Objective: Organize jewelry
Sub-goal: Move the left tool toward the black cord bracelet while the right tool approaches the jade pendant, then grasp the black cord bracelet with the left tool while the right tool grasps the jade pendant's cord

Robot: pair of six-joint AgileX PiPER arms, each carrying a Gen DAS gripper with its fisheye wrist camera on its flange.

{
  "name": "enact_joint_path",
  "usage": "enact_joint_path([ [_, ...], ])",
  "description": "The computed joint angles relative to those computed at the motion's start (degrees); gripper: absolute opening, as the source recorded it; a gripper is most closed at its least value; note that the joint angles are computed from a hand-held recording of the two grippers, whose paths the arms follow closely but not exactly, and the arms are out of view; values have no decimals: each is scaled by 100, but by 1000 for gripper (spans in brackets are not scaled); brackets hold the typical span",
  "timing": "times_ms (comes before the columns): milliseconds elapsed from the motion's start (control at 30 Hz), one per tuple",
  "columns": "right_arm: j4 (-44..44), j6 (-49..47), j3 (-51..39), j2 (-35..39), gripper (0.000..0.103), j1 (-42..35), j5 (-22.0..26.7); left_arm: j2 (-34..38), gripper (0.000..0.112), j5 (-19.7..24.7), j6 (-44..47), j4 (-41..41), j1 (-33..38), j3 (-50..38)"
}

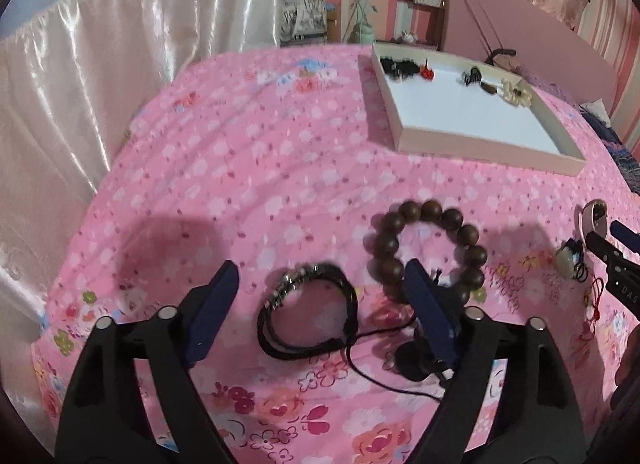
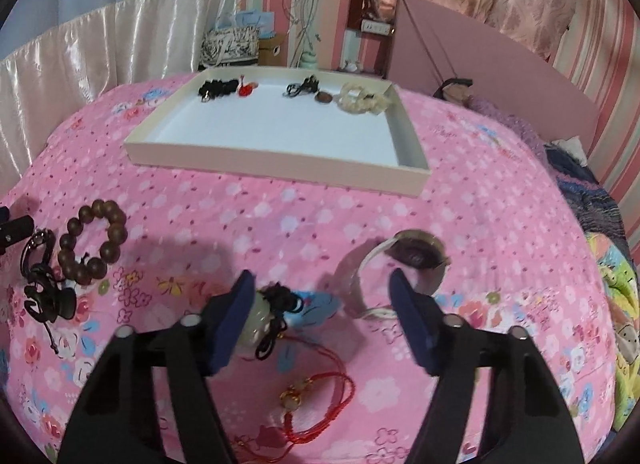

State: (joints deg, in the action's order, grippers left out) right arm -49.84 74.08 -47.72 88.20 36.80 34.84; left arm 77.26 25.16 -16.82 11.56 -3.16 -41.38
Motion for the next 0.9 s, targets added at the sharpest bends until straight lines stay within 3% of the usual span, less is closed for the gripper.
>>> enact_joint_path([
  [167,9,80,41,99,65,50,-37,292,76,-17,405,-459,169,0],
  [300,181,-66,52,171,54,-54,-196,380,73,-12,371,-439,107,-31],
  [533,287,-112,73,268,46,-170,-425,653,70,-50,61,-241,56,-131],
  [733,448,-268,129,246,37,-296,-707,772,55,-58,-443,234,-78,-196],
  [900,676,-481,181,206,26,-374,-970,792,49,-69,-452,238,-57,-215],
])
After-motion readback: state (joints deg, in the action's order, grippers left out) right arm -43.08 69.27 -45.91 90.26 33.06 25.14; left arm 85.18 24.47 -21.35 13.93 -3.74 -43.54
